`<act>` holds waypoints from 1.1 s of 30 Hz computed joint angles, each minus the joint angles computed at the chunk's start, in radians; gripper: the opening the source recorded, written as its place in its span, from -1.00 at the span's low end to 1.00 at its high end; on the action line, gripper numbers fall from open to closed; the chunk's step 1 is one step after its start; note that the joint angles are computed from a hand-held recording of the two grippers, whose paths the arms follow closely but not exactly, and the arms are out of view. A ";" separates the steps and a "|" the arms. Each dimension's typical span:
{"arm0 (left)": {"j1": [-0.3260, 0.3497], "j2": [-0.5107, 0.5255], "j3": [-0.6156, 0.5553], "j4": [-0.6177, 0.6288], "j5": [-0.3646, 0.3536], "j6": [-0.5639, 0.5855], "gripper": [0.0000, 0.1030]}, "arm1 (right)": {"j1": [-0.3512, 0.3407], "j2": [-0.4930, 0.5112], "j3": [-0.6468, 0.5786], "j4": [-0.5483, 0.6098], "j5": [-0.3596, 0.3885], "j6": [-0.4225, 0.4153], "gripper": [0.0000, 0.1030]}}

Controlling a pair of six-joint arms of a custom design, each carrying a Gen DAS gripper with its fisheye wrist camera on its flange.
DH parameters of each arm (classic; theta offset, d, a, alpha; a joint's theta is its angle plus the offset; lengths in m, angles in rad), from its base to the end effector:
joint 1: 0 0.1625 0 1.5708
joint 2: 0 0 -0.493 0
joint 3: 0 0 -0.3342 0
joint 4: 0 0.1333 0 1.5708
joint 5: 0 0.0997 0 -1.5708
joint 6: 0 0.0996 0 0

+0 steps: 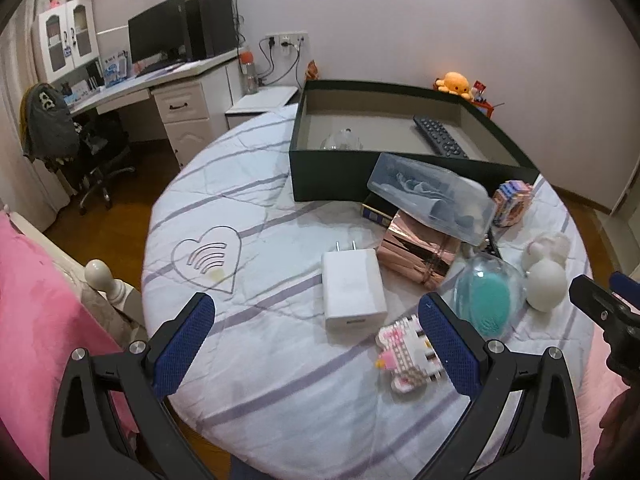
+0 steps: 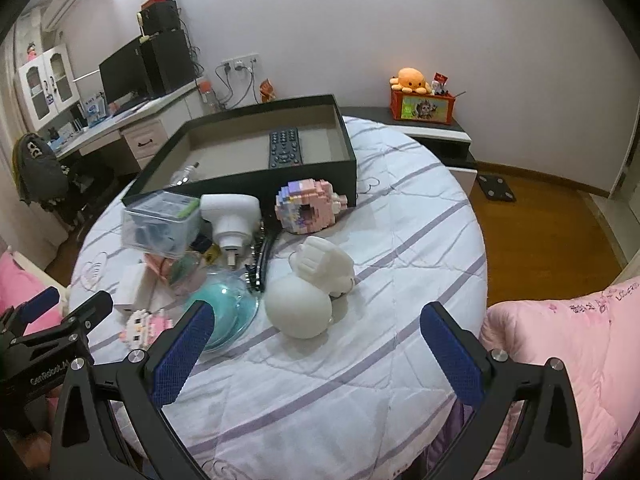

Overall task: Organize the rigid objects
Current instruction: 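Grasp the white charger with the left tool while the right tool grasps the white bunny figure, then lower the charger into the green box with the left tool while the right tool releases the bunny there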

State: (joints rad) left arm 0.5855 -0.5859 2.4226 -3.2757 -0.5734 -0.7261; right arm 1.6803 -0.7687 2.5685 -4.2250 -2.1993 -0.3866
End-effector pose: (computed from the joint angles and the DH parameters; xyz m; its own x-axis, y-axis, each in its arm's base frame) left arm -0.2257 -0.4100 0.0460 -0.7039 0.0200 -0.7100 0.4799 0.7504 -0.4547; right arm 0.1185 -0.3941 0.2020 -0.7625 0.0802 0.6419 -0.3879 0.7374 -0.5529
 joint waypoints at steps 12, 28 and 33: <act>0.124 0.050 -0.101 -0.029 -0.072 0.116 0.95 | -0.077 0.005 -0.085 0.118 0.034 0.050 0.92; 0.149 0.039 -0.052 -0.196 -0.130 0.238 -0.21 | -0.121 0.024 -0.080 0.097 0.081 0.003 0.00; 0.138 0.034 -0.037 -0.206 -0.121 0.223 -0.21 | -0.123 0.013 -0.064 0.090 0.103 0.004 0.00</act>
